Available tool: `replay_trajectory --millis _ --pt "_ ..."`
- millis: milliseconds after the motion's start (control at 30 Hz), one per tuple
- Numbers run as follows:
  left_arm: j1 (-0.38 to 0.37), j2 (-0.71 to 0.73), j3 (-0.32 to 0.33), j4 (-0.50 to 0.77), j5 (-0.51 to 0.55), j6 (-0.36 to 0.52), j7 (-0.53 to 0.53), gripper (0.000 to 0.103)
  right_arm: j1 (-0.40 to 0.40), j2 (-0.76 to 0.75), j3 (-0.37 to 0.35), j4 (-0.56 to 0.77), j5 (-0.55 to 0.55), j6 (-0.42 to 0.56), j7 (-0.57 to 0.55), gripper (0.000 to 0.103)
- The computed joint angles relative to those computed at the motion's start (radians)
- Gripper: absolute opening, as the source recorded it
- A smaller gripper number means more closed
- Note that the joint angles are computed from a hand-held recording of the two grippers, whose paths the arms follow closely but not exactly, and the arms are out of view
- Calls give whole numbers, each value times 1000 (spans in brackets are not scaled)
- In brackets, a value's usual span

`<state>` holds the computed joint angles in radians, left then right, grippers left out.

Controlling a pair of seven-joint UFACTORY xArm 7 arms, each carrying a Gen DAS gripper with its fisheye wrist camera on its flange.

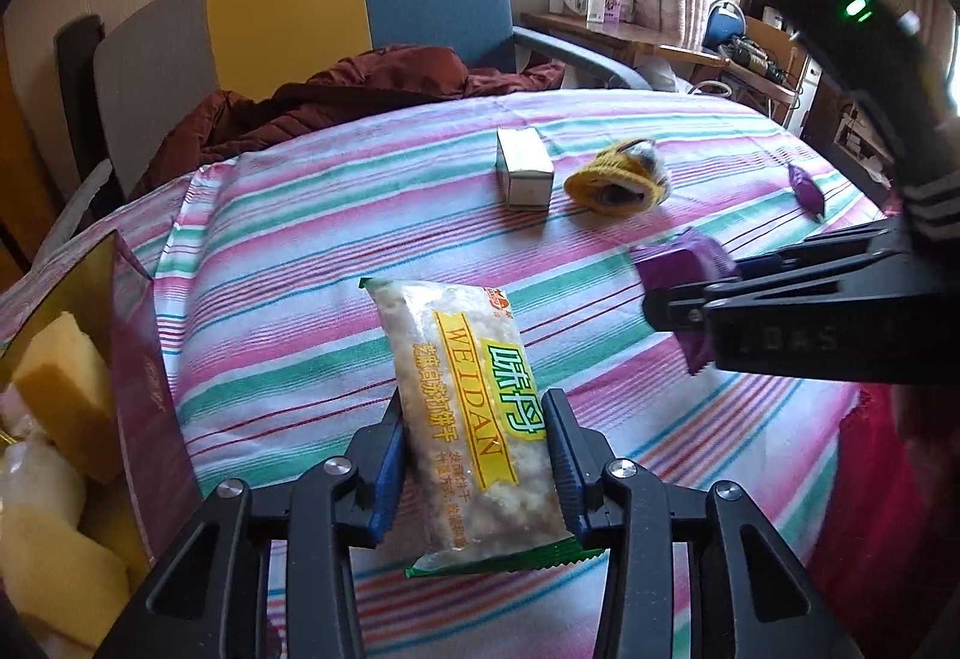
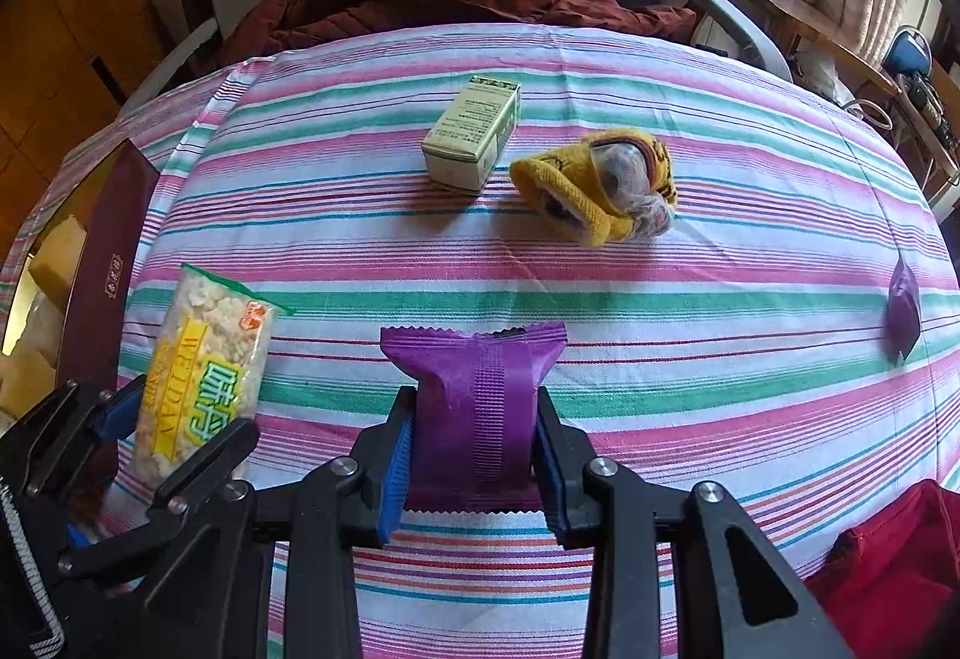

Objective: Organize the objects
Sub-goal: 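Carry the snack bag with the left tool to the tray while the right carries the pouch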

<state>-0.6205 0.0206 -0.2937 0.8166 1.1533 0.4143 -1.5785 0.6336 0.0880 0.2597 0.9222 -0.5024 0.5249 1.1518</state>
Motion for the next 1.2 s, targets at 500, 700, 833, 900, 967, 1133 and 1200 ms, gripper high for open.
replay_trajectory --millis 500,700,833,900,967,1133,1200 --pt "58 -197 -86 -109 -103 9 33 43 22 12 3 15 -18 -43 -44 35" --pt "100 -277 -121 -169 -183 -27 78 43 25 15 0 14 -16 -50 -46 35" --pt "125 -356 -138 -225 -255 -48 121 43 26 16 0 11 -12 -58 -48 35" --pt "126 -410 -131 -265 -310 -59 154 43 27 18 1 12 -6 -61 -56 35" --pt "123 -477 -123 -311 -367 -56 188 43 29 23 2 16 -2 -57 -64 35" --pt "92 -668 -70 -438 -523 -24 279 43 39 27 5 34 13 -50 -80 35" --pt "82 -762 -50 -488 -574 13 308 43 47 27 10 51 15 -54 -84 35"
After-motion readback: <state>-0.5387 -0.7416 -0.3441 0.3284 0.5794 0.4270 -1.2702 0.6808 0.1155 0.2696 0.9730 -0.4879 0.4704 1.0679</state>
